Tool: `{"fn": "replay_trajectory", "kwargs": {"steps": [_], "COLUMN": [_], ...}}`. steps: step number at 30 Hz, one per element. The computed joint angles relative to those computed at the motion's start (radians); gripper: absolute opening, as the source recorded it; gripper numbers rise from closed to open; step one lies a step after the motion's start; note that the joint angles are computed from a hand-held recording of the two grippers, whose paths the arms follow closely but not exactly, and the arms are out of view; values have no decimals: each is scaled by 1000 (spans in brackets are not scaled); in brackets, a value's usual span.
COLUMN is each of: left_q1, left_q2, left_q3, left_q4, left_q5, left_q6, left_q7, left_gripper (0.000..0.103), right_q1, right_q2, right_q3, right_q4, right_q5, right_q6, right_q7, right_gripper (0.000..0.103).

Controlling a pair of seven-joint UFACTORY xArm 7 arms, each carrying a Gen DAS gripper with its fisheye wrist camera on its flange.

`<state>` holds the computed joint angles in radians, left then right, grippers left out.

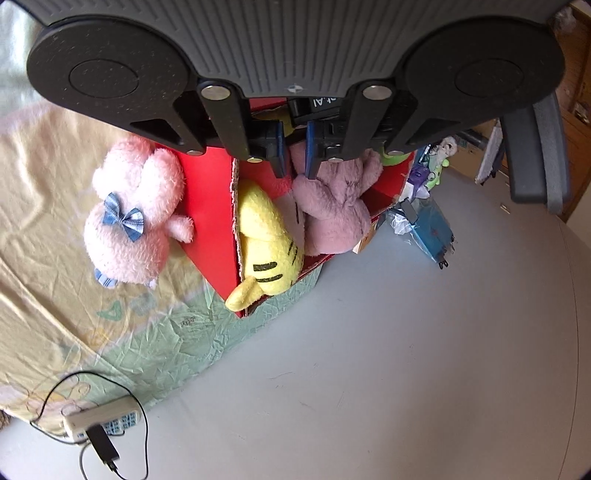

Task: Organize objects
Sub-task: 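Open the right tool and move it out of the box toward the pink bunny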

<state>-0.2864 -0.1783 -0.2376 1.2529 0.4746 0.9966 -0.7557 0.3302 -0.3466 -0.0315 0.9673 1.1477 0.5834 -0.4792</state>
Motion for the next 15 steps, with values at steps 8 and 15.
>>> {"fn": "replay_trajectory", "kwargs": {"steps": [8, 15], "left_q1": [-18, -51], "left_q2": [19, 73], "left_q3": [-30, -37], "left_q4": [86, 191], "left_q5": [99, 125], "left_q6": [86, 157], "left_q7": [-20, -71], "left_gripper": [87, 87], "right_q1": [-22, -50], "right_q2": [-23, -4], "right_q3": [-34, -65], "right_q4": [1, 43], "right_q5": [-16, -45], "right_q6": [33, 105], "right_q7": [15, -41], "right_gripper": [25, 27]}}
